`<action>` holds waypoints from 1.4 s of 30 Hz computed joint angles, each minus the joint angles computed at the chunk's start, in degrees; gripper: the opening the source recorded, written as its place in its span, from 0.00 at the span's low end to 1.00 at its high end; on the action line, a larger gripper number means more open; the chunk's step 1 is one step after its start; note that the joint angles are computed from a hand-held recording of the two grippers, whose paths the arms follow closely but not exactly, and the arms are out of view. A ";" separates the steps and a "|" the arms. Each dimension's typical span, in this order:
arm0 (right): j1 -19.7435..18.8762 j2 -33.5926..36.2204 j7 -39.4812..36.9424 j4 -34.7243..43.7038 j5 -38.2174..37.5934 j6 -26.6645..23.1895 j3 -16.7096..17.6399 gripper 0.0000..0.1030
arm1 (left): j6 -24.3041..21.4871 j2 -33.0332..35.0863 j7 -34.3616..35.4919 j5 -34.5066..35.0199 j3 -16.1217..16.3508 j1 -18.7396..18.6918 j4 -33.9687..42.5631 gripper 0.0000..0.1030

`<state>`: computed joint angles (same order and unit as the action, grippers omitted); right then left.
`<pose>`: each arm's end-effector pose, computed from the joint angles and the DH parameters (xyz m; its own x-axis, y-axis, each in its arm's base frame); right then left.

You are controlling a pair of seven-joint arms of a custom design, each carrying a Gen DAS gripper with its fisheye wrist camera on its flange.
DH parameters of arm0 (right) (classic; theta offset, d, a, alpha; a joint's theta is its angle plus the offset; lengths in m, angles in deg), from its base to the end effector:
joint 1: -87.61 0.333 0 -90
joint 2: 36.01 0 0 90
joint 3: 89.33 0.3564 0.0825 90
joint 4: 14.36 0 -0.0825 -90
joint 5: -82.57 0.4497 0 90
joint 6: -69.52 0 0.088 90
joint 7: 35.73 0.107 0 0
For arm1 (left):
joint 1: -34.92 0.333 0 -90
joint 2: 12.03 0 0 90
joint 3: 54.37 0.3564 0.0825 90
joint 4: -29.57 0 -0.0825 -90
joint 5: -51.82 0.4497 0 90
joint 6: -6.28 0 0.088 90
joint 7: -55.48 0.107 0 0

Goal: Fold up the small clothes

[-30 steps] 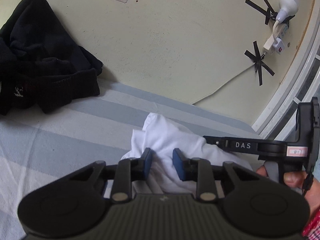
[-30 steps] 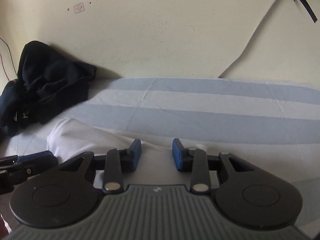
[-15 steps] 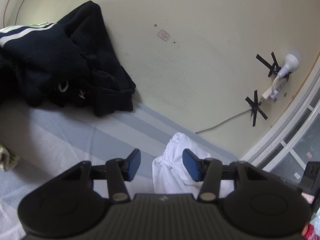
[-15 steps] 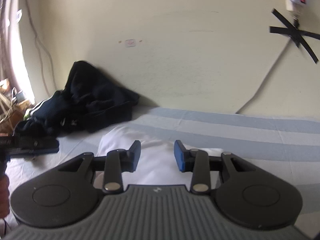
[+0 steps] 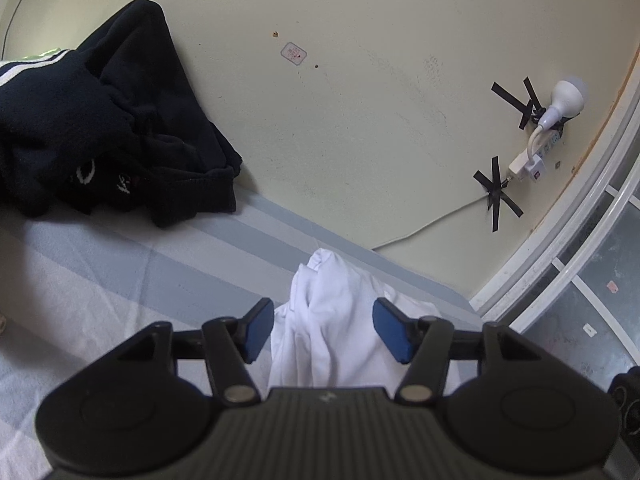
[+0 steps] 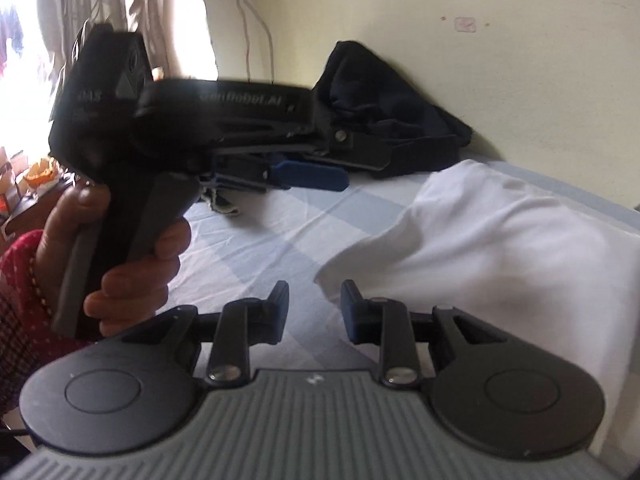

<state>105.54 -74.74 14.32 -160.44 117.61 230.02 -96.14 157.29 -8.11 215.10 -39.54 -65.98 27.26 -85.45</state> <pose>0.4319 0.0483 0.6011 0.4278 -0.8999 -0.0841 -0.5101 -0.1636 -0.8444 0.6310 -0.1916 0.4716 -0.4731 -0.6864 0.5524 -0.6743 -0.1214 -0.7284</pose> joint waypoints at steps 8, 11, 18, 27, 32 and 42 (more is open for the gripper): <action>-11.20 -7.37 13.49 -6.61 -0.44 10.88 0.65 0.54 | 1.51 6.32 -10.18 11.08 -1.99 -0.65 4.90 0.85; -10.32 -5.69 16.16 -6.16 -0.36 11.67 -2.98 0.58 | 0.25 7.73 -12.27 13.41 -3.19 0.25 5.46 0.89; -1.73 -3.46 13.65 -5.01 4.72 9.45 -12.38 0.69 | 0.00 7.50 -4.67 11.55 -4.89 1.08 4.22 1.00; -2.05 -0.85 9.64 -3.58 6.87 9.13 -9.98 0.77 | -1.88 7.07 -2.94 11.51 -4.56 1.01 3.84 1.00; 0.53 -1.72 7.51 -3.48 10.37 9.10 -13.14 0.77 | -1.70 7.03 -2.51 12.05 -4.48 0.85 3.80 1.00; 1.57 -2.97 4.44 -3.18 17.91 7.92 -15.03 0.77 | 0.89 6.99 -1.41 13.28 -5.04 0.18 3.61 1.00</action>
<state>107.11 -77.70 18.76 -163.62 135.53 237.95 -111.17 158.18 -1.12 213.69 -26.27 -71.02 27.44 -81.84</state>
